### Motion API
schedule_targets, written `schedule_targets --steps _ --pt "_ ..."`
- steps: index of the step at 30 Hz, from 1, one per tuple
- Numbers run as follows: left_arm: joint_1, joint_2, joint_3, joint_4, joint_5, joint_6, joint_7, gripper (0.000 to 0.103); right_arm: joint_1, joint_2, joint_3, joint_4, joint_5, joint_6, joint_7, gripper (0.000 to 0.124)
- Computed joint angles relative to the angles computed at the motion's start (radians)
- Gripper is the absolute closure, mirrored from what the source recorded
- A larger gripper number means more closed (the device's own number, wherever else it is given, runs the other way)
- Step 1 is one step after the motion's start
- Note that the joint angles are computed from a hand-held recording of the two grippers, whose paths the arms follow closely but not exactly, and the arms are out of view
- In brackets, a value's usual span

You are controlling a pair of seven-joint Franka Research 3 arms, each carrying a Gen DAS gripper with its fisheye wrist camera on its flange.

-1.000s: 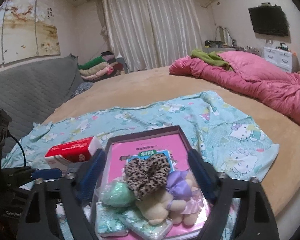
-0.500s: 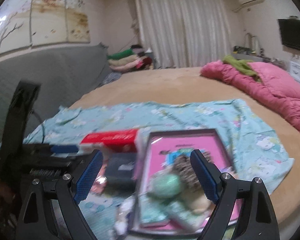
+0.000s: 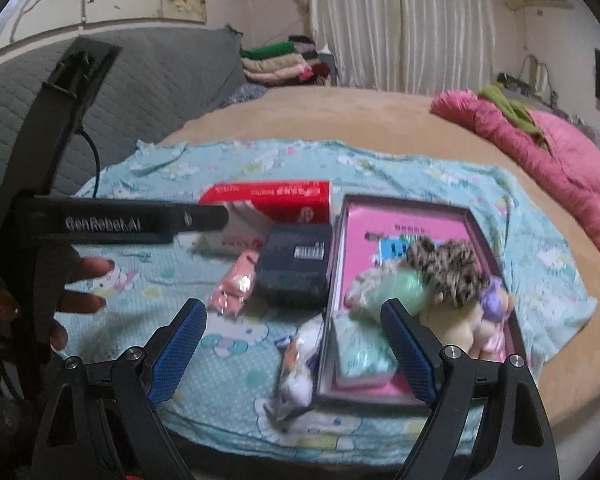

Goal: Organize soft objects
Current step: 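Move both open tools back to the remaining items beside the tissue box, then grasp the pink packet with the left tool while the right grasps the white snack bag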

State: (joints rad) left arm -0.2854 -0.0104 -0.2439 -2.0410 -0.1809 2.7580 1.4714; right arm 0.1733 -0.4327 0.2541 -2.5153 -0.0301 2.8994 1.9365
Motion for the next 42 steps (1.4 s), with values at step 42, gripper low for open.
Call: schedule_targets --steps 42 --pt "0.067 0.087 -0.012 -0.027 -0.136 -0.033 0.090 0.023 0.158 0.315 -0.102 0.217 0.162 -0.181 -0.032 0.034"
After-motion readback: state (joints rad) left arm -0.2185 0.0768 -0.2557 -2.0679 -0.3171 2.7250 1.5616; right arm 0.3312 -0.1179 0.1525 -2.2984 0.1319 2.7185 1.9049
